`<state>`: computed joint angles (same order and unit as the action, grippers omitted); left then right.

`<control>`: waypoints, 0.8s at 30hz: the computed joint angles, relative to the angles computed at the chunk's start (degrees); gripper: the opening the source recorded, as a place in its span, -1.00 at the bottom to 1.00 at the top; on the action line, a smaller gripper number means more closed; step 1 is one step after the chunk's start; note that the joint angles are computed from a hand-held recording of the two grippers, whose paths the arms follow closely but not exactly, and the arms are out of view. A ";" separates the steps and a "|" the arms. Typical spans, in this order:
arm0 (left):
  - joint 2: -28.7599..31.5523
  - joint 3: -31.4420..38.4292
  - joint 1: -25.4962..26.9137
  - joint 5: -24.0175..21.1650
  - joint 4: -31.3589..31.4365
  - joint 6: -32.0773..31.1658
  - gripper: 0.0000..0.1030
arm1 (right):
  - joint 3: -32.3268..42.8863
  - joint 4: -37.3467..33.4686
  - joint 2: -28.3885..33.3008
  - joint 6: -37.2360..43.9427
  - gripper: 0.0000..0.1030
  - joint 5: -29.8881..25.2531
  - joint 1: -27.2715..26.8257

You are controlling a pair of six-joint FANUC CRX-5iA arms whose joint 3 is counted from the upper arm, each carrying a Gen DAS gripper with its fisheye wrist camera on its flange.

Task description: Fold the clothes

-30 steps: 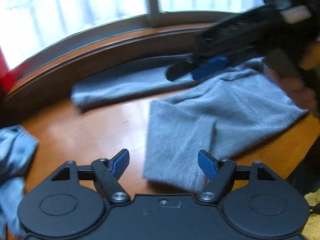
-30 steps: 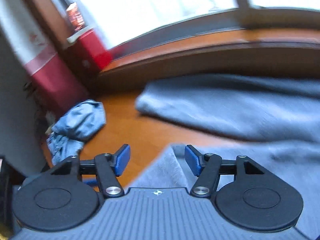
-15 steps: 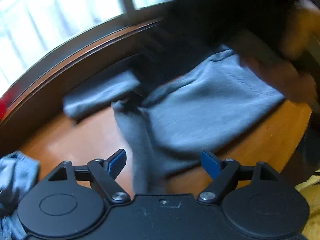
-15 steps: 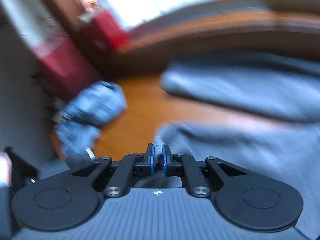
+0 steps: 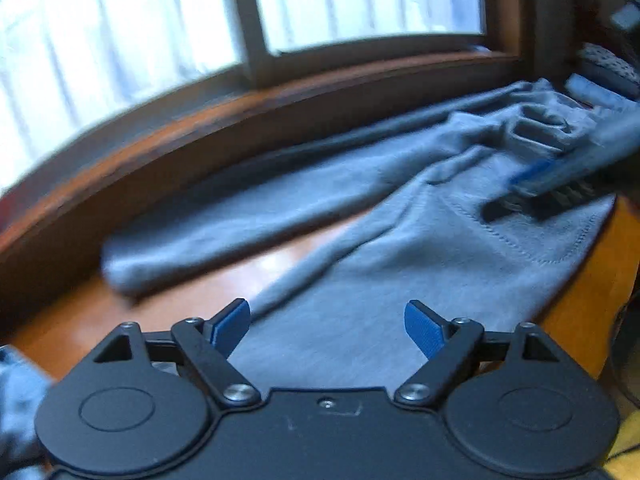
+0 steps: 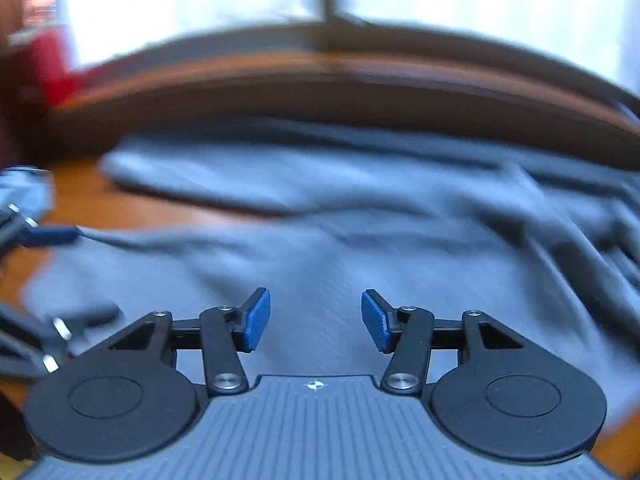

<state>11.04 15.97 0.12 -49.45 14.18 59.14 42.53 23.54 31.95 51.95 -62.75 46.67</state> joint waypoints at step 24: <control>-1.19 -0.76 3.81 -9.25 -3.47 9.17 0.96 | 10.27 -3.82 5.17 2.17 0.09 -16.15 3.12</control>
<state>9.85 15.21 3.93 -58.71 10.71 68.31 52.79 19.73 37.12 54.12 -78.90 49.78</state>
